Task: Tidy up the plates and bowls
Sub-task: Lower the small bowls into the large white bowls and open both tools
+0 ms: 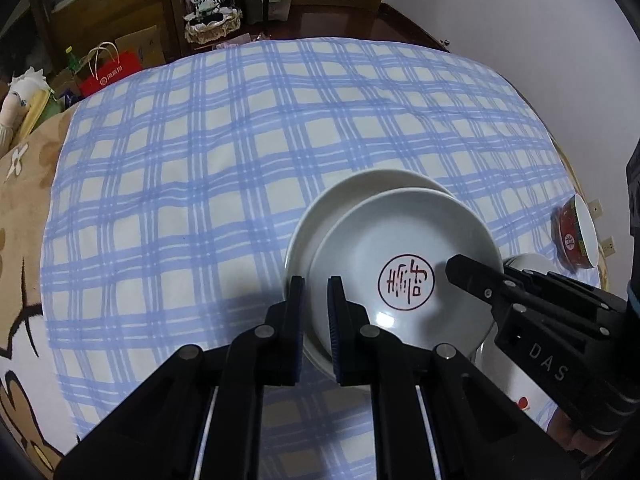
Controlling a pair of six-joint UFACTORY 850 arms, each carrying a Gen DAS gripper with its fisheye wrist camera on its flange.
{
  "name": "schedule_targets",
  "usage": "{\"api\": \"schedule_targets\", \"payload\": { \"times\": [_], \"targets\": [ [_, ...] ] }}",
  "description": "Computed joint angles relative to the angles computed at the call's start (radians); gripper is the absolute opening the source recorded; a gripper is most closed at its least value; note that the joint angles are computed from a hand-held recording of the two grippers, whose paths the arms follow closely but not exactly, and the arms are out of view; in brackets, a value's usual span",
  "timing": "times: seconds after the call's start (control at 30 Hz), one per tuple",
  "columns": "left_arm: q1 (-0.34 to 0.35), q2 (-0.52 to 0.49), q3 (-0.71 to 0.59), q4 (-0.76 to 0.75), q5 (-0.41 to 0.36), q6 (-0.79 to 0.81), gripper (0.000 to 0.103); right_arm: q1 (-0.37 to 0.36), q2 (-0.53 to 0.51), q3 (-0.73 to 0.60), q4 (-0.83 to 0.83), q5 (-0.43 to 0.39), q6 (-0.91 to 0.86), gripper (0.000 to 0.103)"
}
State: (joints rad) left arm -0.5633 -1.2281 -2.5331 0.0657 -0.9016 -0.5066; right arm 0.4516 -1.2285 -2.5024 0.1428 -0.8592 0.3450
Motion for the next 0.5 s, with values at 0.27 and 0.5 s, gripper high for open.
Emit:
{"api": "schedule_targets", "payload": {
  "times": [0.27, 0.5],
  "targets": [
    [0.004, -0.018, -0.031, -0.013, -0.02, 0.02, 0.011, -0.001, 0.002, 0.002, 0.003, -0.002, -0.001, 0.014],
    [0.002, -0.04, -0.069, -0.012, -0.048, 0.029, 0.012, 0.0, -0.002, -0.006, 0.004, -0.006, -0.002, 0.014]
  ]
}}
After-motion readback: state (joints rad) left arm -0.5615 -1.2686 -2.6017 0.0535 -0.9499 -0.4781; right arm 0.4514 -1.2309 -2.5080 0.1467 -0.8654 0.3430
